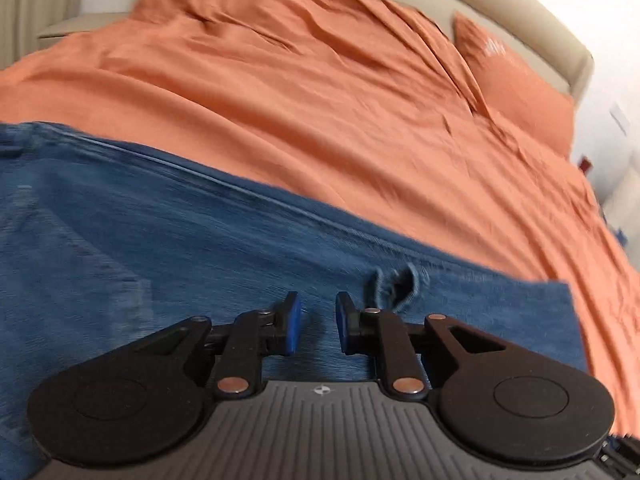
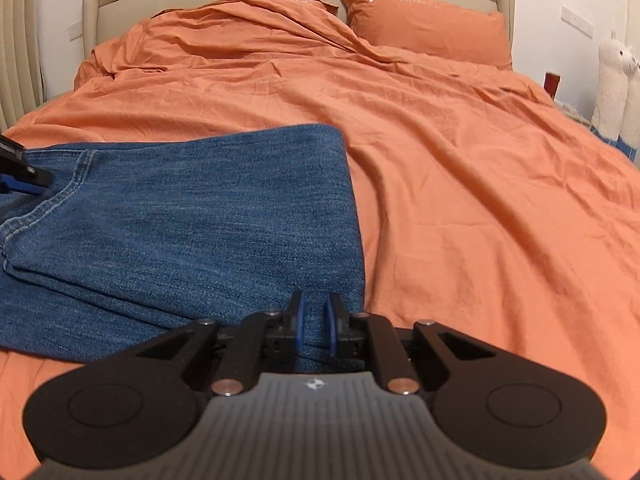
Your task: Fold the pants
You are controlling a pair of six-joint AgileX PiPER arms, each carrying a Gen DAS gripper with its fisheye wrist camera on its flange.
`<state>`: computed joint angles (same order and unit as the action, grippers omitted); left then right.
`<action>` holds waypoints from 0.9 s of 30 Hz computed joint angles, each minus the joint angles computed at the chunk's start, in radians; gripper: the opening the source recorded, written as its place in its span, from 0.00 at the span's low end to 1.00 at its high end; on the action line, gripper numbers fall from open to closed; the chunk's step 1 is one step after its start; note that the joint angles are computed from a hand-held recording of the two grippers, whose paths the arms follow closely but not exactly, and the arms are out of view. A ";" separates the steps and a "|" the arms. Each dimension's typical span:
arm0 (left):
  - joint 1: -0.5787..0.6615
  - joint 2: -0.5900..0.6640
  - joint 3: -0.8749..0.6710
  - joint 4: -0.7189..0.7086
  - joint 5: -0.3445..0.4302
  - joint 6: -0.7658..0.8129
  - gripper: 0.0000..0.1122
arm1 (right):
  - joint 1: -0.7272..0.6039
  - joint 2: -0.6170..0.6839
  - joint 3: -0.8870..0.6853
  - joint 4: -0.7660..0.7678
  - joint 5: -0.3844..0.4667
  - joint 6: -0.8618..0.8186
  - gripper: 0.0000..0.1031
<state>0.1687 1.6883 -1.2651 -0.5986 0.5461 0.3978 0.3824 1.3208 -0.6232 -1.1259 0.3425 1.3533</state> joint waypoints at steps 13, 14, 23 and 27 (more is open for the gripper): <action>0.316 -0.266 0.098 0.182 -0.092 -0.439 0.49 | 0.140 -0.011 -0.281 0.637 0.128 -0.720 0.24; 0.368 -0.278 0.119 0.145 -0.095 -0.440 0.52 | 0.150 0.022 -0.333 0.693 0.151 -0.788 0.24; 0.619 -0.140 0.052 0.046 0.023 -0.590 0.61 | 0.246 0.360 -0.776 0.813 0.356 -1.011 0.23; 0.668 -0.049 0.027 -0.084 0.050 -0.570 0.63 | 0.249 0.462 -0.884 0.854 0.419 -1.074 0.23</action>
<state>0.8364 1.6390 -1.2382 -0.6830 0.5959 -0.1719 0.6318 1.7831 -1.5068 -0.2715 0.7612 0.2798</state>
